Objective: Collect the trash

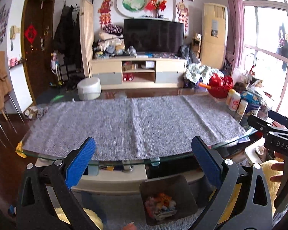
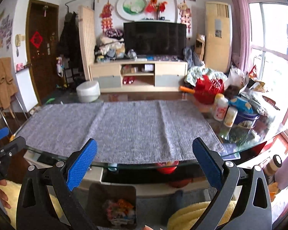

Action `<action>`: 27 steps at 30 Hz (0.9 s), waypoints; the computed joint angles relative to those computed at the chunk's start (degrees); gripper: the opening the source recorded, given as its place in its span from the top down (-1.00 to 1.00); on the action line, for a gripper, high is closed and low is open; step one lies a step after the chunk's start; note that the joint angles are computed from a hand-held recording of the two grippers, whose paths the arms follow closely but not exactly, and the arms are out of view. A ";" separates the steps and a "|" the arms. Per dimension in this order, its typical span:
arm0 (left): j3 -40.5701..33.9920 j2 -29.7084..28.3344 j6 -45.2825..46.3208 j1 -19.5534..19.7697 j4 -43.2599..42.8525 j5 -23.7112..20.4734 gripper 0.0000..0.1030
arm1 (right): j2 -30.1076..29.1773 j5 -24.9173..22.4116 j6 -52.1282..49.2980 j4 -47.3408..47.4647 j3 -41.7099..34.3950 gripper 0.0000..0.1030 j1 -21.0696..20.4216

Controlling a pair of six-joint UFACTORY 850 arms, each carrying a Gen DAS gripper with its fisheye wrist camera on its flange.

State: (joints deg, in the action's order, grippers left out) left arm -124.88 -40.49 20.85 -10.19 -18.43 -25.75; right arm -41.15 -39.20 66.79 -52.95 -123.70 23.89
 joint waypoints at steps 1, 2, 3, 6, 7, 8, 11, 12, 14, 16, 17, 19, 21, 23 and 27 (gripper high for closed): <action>0.72 0.66 0.03 -0.05 -0.18 0.47 -0.84 | 0.80 0.28 0.90 -0.74 1.05 -0.93 0.17; 1.97 1.59 0.19 -0.11 -0.48 1.28 -0.84 | 1.47 0.35 1.30 -1.04 1.96 -0.93 0.31; 2.77 2.16 0.31 -0.12 -0.56 1.82 -0.84 | 1.93 0.32 0.63 -0.34 2.44 -0.94 0.44; 5.82 4.18 -0.61 -0.38 0.97 3.36 -0.84 | 3.21 -0.17 1.18 -0.45 4.24 -0.93 1.08; 6.73 4.74 -0.17 -0.39 0.49 3.64 -0.84 | 3.70 -0.32 1.79 -0.61 5.01 -0.93 1.15; 7.78 5.39 0.30 -0.34 -0.04 4.03 -0.84 | 3.85 -0.44 2.39 -0.80 5.36 -0.93 1.29; 10.26 6.82 -0.46 -0.32 0.15 5.53 -0.84 | 4.72 -0.66 4.17 -2.16 6.90 -0.94 1.65; 10.75 7.08 -0.59 -0.29 0.06 5.78 -0.84 | 4.87 -0.67 4.43 -2.31 7.17 -0.94 1.80; 11.62 7.51 -1.12 -0.27 0.31 6.31 -0.84 | 5.21 -0.25 4.98 -2.62 7.78 -0.93 1.93; 12.32 7.89 -1.12 -0.23 0.02 6.76 -0.84 | 5.21 -0.30 5.21 -3.12 7.93 -0.94 2.11; 12.32 7.92 -1.07 -0.21 -0.15 6.75 -0.84 | 5.22 -0.24 5.14 -3.11 7.99 -0.93 2.20; 12.58 8.12 -1.02 -0.21 -0.37 6.98 -0.84 | 4.98 -0.09 4.49 -2.61 7.66 -0.93 2.21; 12.63 8.14 -0.45 -0.14 -0.94 6.91 -0.84 | 4.98 0.10 4.47 -2.59 7.74 -0.94 2.31; 12.96 8.39 0.58 0.06 -1.93 6.99 -0.84 | 4.92 0.26 4.34 -2.41 7.67 -0.94 2.29; 13.24 8.55 0.19 0.17 -1.81 7.14 -0.84 | 4.80 0.27 4.06 -2.09 7.47 -0.94 2.30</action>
State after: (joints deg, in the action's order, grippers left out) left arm -111.64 -31.94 21.04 -10.02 -20.24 -18.61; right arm -36.34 -38.94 70.85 -55.04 -116.22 26.20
